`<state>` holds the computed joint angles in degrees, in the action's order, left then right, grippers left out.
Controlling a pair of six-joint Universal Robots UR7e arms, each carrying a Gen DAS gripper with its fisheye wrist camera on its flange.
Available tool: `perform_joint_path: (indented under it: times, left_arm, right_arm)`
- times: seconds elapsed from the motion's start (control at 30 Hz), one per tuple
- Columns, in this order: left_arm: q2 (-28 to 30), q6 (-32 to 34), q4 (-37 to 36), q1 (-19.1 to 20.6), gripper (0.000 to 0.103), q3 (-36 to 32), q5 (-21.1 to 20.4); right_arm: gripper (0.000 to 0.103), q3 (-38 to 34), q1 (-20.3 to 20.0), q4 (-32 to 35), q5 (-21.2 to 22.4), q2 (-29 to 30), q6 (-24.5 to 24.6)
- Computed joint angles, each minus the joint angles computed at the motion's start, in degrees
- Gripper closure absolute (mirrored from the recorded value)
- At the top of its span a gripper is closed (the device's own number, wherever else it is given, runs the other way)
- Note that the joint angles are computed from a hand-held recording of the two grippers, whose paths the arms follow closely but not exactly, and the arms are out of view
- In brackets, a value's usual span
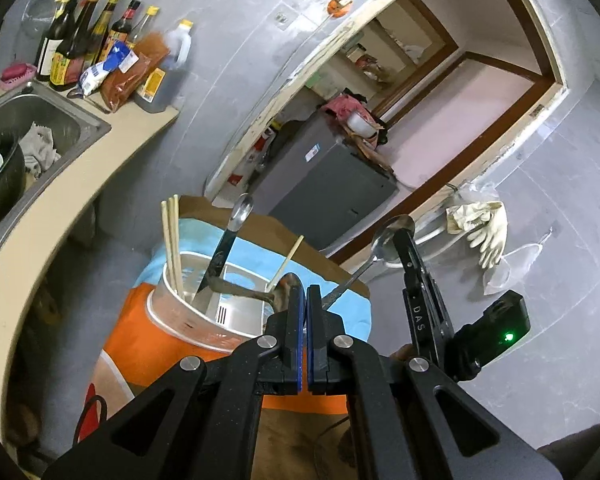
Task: Organize utensils
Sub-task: 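Lower the spoon into the caddy with the left while the right drops its spoon into the cup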
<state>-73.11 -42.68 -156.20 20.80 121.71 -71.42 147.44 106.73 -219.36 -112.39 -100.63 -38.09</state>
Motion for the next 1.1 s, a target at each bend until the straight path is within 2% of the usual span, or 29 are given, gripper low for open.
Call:
perform_joint_path:
  times: [0.3, 0.43, 0.67, 0.83, 0.97, 1.1]
  left_arm:
    - [0.67, -0.77, 0.86, 1.74, 0.103, -1.55, -1.04]
    - [1.42, -1.05, 1.86, 1.67, 0.103, -2.06, 0.55]
    - [2.16, -0.07, 0.34, 1.71, 0.103, -1.65, 1.67]
    - [4.07, 2.10, 1.87, 1.01, 0.103, -2.17, 5.03]
    - [5.91, 4.97, -0.30, 0.47, 0.103, -0.65, 7.52]
    - [6.81, 6.33, -2.79, 0.39, 0.103, 0.92, 7.19]
  right_arm:
    - [0.101, -0.16, -1.93, -1.63, -0.30, 3.30, 0.20]
    - [0.101, 0.07, -2.55, -3.67, 0.08, 4.72, -0.55]
    - [0.101, 0.96, -3.76, -3.00, 1.09, 4.61, -0.15]
    - [0.101, 1.70, -4.59, -3.46, 2.11, 4.79, -0.22]
    - [0.101, 2.61, -5.39, -3.09, 3.17, 4.53, -0.35]
    - [0.096, 3.59, -6.40, -0.03, 4.06, 3.03, 0.61]
